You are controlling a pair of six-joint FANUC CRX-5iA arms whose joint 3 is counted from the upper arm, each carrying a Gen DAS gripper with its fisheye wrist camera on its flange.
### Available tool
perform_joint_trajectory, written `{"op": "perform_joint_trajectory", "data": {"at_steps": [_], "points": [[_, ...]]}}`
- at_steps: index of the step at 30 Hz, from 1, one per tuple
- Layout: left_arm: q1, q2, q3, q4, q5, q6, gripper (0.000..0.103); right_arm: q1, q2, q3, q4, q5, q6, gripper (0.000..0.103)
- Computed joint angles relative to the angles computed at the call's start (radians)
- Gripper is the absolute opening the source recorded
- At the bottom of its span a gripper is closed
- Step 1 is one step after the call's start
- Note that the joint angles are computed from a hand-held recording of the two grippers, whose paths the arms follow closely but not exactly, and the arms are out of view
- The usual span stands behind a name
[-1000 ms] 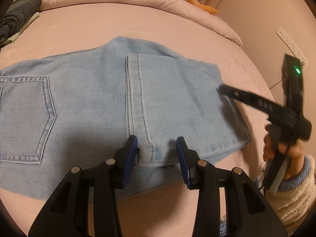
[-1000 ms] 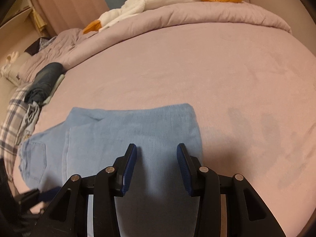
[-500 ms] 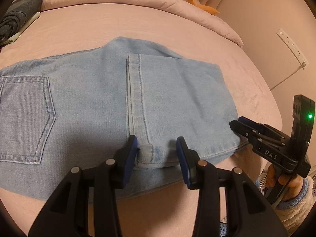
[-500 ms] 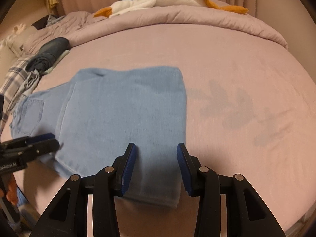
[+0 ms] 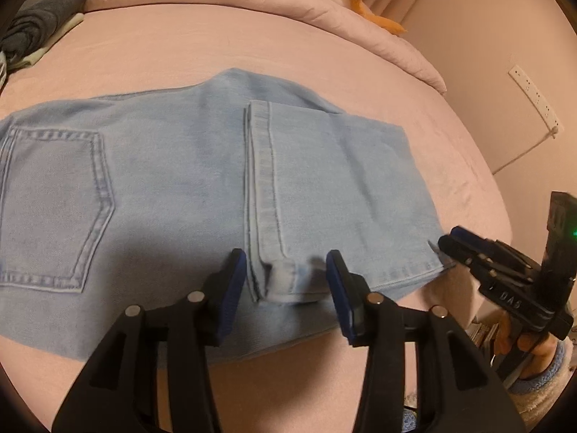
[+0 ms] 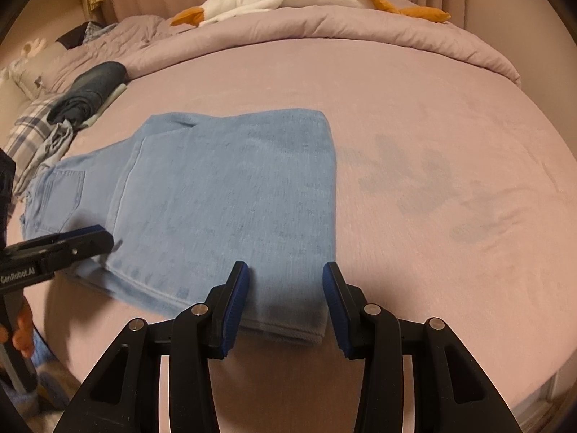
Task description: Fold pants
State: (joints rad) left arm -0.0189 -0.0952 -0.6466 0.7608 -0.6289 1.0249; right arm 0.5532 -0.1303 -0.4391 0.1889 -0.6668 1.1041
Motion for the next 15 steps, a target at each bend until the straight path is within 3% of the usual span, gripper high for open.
{"op": "perform_joint_trajectory", "data": {"at_steps": [7, 15], "points": [[0.038, -0.088, -0.075, 0.073, 0.012, -0.041, 0.048, 0.026, -0.043, -0.050, 0.125, 0.088, -0.119, 0.043], [0.159, -0.212, -0.154, 0.069, -0.020, -0.004, 0.048, 0.084, 0.038, 0.038, 0.001, 0.108, 0.028, 0.043]]}}
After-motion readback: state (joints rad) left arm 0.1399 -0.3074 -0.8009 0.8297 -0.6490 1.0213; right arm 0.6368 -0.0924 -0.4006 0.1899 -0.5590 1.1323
